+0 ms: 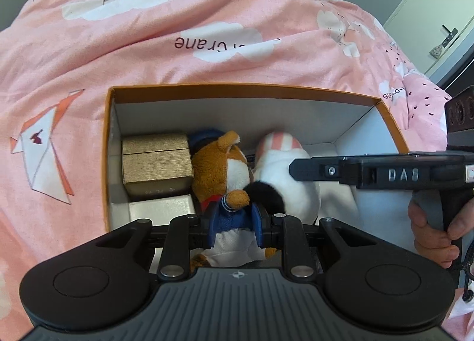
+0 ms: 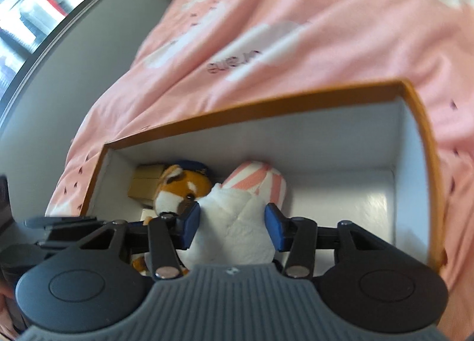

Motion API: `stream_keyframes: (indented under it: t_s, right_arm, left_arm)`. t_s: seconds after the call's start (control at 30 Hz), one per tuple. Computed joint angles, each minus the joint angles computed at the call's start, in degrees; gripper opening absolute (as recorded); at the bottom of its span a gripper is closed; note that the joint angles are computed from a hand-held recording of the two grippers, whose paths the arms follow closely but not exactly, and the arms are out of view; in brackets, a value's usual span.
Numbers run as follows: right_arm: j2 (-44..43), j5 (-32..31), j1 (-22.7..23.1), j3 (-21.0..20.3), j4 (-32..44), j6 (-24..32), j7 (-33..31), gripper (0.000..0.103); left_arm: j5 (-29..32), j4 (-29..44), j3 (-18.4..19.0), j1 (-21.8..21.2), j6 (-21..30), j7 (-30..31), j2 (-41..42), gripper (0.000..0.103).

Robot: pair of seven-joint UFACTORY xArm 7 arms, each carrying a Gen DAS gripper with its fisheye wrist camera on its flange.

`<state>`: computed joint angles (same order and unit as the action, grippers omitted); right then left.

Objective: Organize objects
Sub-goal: 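Open the right tool to release the white plush while the left releases the dog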

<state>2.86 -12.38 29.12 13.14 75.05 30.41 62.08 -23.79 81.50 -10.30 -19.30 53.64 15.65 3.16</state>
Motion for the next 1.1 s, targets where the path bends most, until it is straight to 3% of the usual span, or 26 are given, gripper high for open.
stream_keyframes:
  t_s: [0.1, 0.2, 0.3, 0.4, 0.57, 0.7, 0.8, 0.93, 1.1]
  right_arm:
    - [2.1, -1.7, 0.8, 0.5, 3.9, 3.7, -6.2, 0.049]
    - [3.7, -3.4, 1.6, -0.1, 5.7, 4.9, -7.9, 0.048]
    - [4.3, -2.1, 1.6, -0.5, 5.9, 4.6, -9.5, 0.048]
    - [3.5, -0.4, 1.6, 0.1, 5.8, 5.0, -16.9, 0.048]
    - [3.9, 0.5, 2.3, 0.4, 8.6, 10.6, -23.6, 0.048]
    - [5.8, -4.2, 3.9, 0.0, 10.3, 10.7, -24.7, 0.048]
    - [6.9, -6.0, 5.0, 0.2, 11.9, 12.1, -29.7, 0.048]
    - [7.5, -4.8, 5.2, -1.1, 13.0, 12.9, -25.5, 0.053]
    - [7.3, -10.5, 7.0, -1.5, 13.7, 14.8, -21.6, 0.058]
  left_arm:
    - [-0.2, 0.1, 0.0, 0.0, -0.1, 0.2, 0.3, 0.027]
    - [1.7, -0.1, -0.3, -0.5, -1.5, -0.6, 0.7, 0.027]
    - [2.6, -0.4, -0.4, -0.7, -2.0, -1.1, 0.6, 0.027]
    - [1.3, -0.8, -0.1, -0.4, -1.7, -0.7, 0.1, 0.027]
    - [-0.4, -0.8, 0.1, 0.0, -2.2, -1.0, -0.4, 0.027]
    - [1.0, 0.1, 0.0, -0.2, -2.2, -1.7, 0.3, 0.027]
    - [0.8, 0.2, -0.2, -0.2, -2.2, -2.0, 1.1, 0.028]
    - [0.6, -0.9, -0.3, -0.4, -3.4, -2.1, 0.2, 0.028]
    - [0.5, -3.6, -0.1, -0.5, -6.0, -0.8, -2.8, 0.028]
